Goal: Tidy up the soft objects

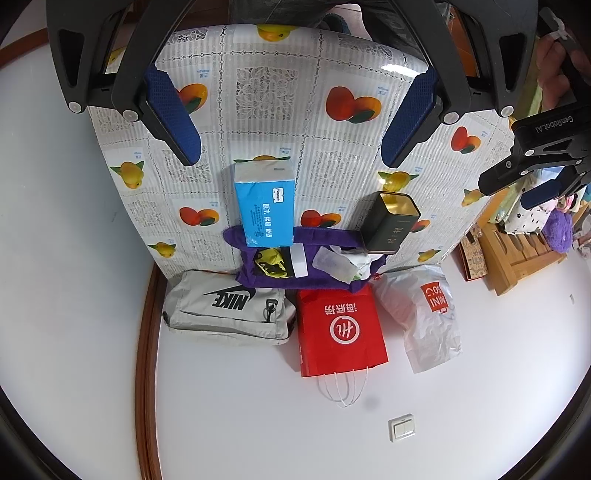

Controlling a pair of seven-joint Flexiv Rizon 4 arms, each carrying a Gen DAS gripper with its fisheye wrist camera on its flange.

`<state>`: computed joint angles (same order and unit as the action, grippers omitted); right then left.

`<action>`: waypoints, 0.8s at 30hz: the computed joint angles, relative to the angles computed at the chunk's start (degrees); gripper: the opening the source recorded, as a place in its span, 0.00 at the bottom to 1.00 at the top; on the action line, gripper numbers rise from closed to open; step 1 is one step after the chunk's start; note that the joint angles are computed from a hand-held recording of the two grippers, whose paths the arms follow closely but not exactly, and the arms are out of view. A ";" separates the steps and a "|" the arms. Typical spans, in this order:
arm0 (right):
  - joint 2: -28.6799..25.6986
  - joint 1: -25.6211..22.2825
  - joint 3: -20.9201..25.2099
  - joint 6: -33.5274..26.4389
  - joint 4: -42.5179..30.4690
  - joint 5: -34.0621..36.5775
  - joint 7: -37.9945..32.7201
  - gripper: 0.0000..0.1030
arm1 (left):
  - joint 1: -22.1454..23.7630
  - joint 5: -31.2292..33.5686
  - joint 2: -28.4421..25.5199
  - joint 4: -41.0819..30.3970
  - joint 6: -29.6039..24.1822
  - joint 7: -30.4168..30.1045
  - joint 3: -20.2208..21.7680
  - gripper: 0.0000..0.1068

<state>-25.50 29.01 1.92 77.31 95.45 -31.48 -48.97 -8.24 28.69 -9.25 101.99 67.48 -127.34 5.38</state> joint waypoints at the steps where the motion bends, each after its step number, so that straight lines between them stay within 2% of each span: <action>1: 0.00 -0.01 0.01 -0.03 -0.04 0.02 -0.04 0.94 | -0.01 0.05 0.02 0.00 -0.01 -0.08 0.01 0.93; 24: 0.07 0.07 0.18 -0.42 -0.08 0.18 -0.11 0.94 | 0.04 -0.07 0.14 -0.03 -0.16 -0.05 -0.08 0.93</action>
<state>-25.43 29.08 2.10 76.90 95.38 -31.30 -49.09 -8.19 28.63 -9.11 101.96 67.32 -127.39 5.31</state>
